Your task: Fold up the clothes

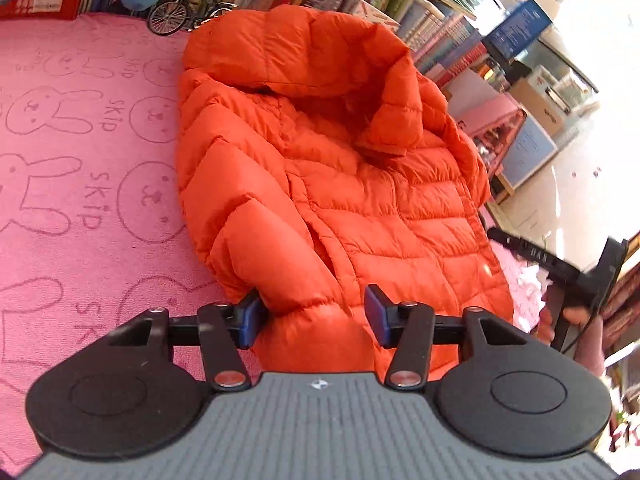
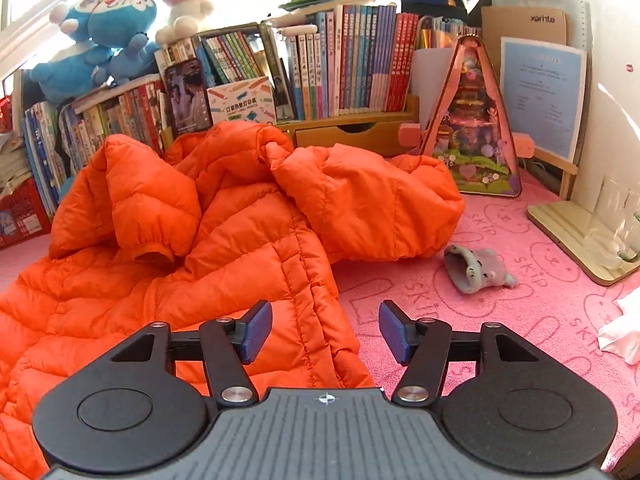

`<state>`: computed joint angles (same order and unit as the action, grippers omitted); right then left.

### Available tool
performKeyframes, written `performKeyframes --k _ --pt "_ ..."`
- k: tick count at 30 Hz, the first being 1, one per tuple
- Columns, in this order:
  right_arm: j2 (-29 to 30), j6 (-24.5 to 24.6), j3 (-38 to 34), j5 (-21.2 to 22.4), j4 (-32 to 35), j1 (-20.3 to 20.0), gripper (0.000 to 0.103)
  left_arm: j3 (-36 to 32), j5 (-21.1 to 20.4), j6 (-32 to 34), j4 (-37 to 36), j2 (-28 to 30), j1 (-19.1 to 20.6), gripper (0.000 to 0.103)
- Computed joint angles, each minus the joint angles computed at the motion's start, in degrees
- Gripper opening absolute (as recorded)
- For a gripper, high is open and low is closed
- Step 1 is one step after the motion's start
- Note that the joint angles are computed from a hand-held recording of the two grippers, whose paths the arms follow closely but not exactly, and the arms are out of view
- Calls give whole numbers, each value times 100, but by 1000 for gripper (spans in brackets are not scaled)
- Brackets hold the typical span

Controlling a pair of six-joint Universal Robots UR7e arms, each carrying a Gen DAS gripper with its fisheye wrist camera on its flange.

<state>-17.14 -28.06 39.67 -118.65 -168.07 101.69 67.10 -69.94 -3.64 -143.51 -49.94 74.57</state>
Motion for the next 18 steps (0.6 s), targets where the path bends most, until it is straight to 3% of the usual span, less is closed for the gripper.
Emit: performKeyframes --k 1,3,5,8,10,13,15,17,18 --pt "-140 -73 342 58 -266 -9 65 -84 118 -97 -39 66 14 61" --pt "-445 -412 1122 213 -924 -28 68 243 1074 429 -517 36 -199 61" --pt "-679 -1456 1942 298 -1850 -31 78 658 2152 1486 -1545 83 -420 62" --pt "-985 -3256 3083 487 -2878 7 81 1180 2922 3199 -3054 89 -676 68" --pt "-1153 -4369 3702 820 -3201 12 81 1423 2809 3782 -3244 -44 -796 73" --pt "-1265 -5839 4377 1652 -3397 -6 83 1677 2400 4151 -3105 -179 -898 76" --pt "-1058 -6330 4263 1820 -3503 14 84 1750 2268 4488 -3113 -102 -953 76" --pt "-831 -6774 4095 1951 -3588 38 77 1792 2257 4929 -3280 52 -992 76" --pt "-718 -6995 4007 2018 -3621 51 62 1852 2261 5202 -3377 101 -1011 76"
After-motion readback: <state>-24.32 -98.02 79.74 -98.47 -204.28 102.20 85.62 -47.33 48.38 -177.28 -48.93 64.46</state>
